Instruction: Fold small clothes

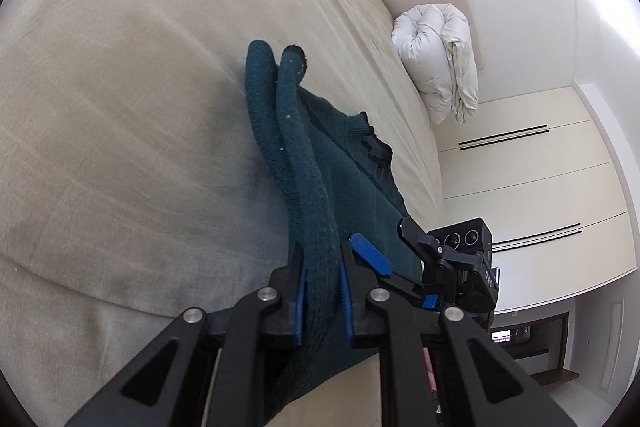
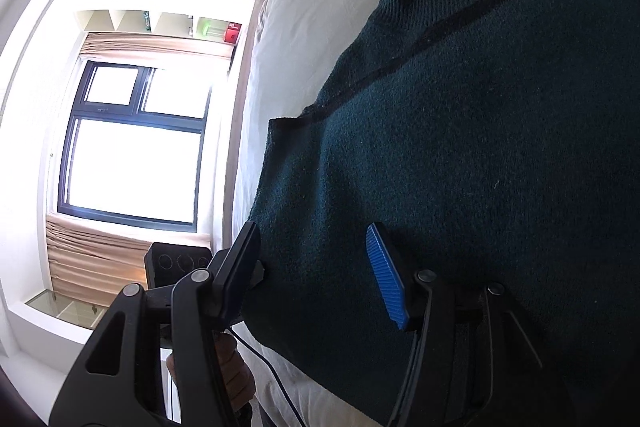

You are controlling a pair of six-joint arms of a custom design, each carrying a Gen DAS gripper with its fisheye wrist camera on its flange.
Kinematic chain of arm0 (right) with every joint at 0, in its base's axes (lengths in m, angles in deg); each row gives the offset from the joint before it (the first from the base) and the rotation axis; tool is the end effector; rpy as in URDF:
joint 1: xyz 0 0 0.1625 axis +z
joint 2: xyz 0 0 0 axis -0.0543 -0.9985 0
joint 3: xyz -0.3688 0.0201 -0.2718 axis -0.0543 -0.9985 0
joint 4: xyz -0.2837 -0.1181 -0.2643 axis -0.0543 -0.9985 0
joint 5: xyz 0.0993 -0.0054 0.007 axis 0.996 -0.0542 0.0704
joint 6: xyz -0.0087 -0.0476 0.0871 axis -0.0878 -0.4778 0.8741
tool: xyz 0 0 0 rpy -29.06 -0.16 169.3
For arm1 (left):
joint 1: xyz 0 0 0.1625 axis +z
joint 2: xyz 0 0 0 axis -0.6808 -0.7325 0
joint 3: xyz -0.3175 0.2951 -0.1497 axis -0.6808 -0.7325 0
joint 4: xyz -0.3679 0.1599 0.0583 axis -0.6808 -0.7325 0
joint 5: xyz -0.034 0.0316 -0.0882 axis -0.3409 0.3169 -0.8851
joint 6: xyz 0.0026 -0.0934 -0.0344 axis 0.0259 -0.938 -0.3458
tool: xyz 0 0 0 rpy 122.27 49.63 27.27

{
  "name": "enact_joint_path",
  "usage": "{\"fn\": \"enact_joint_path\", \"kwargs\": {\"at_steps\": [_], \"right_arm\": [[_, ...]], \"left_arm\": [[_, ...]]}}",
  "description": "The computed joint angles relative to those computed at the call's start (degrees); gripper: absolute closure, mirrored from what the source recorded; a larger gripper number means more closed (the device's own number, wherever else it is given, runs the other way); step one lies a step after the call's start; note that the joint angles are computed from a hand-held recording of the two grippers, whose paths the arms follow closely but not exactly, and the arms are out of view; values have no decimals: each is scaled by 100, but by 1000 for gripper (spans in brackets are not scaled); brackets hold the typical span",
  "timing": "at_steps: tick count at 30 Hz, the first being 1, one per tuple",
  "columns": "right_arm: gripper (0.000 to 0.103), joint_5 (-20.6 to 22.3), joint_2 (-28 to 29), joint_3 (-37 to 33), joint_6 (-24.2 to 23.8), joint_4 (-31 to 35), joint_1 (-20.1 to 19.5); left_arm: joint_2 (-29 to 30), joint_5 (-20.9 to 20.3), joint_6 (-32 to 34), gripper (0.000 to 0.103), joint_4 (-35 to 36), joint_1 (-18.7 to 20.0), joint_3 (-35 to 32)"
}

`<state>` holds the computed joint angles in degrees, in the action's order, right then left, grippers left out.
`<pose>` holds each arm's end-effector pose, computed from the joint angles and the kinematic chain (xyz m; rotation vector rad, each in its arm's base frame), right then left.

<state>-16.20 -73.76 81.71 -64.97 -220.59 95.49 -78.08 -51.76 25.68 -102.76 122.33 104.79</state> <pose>0.1854 -0.7289 0.1034 0.2603 2.7638 -0.6481 -0.0177 -0.7295 0.3662 -0.0647 -2.9175 0.3049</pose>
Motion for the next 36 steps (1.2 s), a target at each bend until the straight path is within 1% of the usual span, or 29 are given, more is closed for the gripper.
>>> {"fn": "enact_joint_path", "kwargs": {"at_steps": [2,6,7,8,11,13,16,19,21,23,25,26,27,28,32,33,34,35,36], "right_arm": [[47,132,-203,219,-3,-150,-87],[45,526,-715,760,77,-535,-372],[43,619,-831,888,96,-648,-449],[39,712,-979,1040,116,-748,-536],[38,907,-1368,1442,180,-989,-794],[37,990,-1604,1676,177,-1071,-962],[32,1001,-1863,1966,228,-1202,-1184],[34,1176,-2020,2151,293,-1205,-1415],[34,1180,-2033,2186,248,-1187,-1451],[34,1062,-2023,2160,181,-1114,-1397],[34,973,-1984,2089,182,-1022,-1333],[34,933,-1968,2055,180,-969,-1302],[34,878,-1939,2006,179,-920,-1265],[34,807,-1918,1968,183,-880,-1227],[34,554,-1926,1912,140,-699,-1102],[34,465,-1927,1883,109,-611,-1062],[33,386,-1940,1859,67,-513,-1031],[32,321,-1914,1808,43,-440,-981],[32,266,-1940,1791,13,-349,-936]], "left_arm": [[-28,67,26,88,-52,-182,68],[-21,231,39,88,-245,-617,312],[-1,272,58,88,-309,-730,380],[32,285,65,88,-358,-829,441],[206,204,36,88,-486,-1062,582],[356,241,4,88,-599,-1193,674],[590,313,-127,88,-842,-1331,827],[780,483,-182,87,-942,-1435,933],[855,542,-160,86,-998,-1462,983],[889,488,-158,80,-1031,-1445,996],[885,167,-97,61,-1023,-1396,964],[864,85,-41,56,-1003,-1380,955],[840,61,20,48,-987,-1373,947],[774,45,68,44,-1001,-1362,998],[527,-158,305,38,-1125,-1270,1142],[493,-194,431,34,-1209,-1237,1175],[457,-203,502,33,-1245,-1198,1226],[477,-240,473,33,-1178,-1116,1204],[519,-426,377,35,-1152,-1021,1146]]}}
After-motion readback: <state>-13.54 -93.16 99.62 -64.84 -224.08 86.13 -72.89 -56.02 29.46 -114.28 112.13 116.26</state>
